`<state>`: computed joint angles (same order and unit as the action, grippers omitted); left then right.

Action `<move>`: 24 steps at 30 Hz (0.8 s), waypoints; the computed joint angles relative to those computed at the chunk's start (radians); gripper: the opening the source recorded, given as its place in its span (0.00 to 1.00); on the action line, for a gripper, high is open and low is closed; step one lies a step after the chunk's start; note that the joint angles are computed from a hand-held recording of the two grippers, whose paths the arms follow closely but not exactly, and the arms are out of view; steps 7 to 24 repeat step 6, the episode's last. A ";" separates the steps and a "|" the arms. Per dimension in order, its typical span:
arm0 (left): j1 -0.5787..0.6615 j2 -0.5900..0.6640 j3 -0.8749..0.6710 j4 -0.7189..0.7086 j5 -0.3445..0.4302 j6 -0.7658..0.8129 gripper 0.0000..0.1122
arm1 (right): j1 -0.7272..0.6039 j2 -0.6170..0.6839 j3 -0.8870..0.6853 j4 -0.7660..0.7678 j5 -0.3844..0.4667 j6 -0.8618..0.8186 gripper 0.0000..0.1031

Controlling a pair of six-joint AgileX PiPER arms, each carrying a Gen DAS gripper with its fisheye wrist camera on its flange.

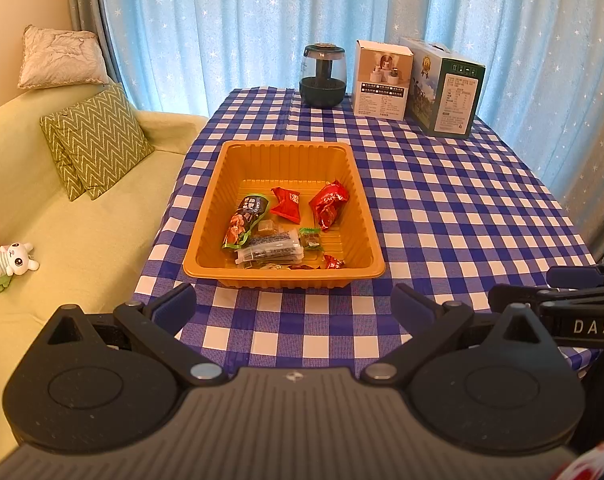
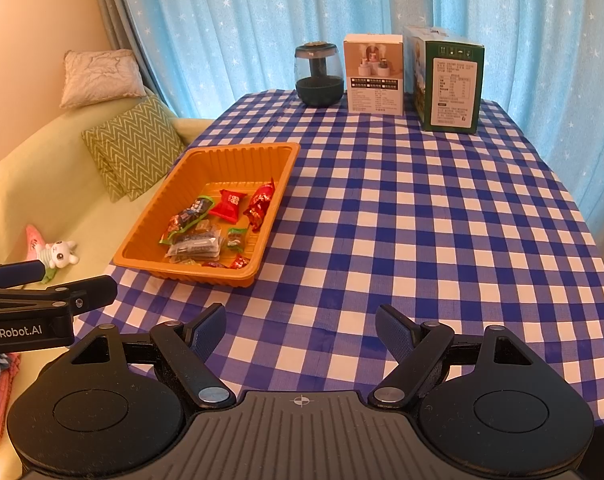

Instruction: Organize snacks

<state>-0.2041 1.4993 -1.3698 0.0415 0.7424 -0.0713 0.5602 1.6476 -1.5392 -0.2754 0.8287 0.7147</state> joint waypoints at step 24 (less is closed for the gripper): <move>-0.001 -0.009 0.014 0.007 -0.027 -0.008 0.92 | 0.000 0.001 -0.002 0.001 0.001 -0.001 0.79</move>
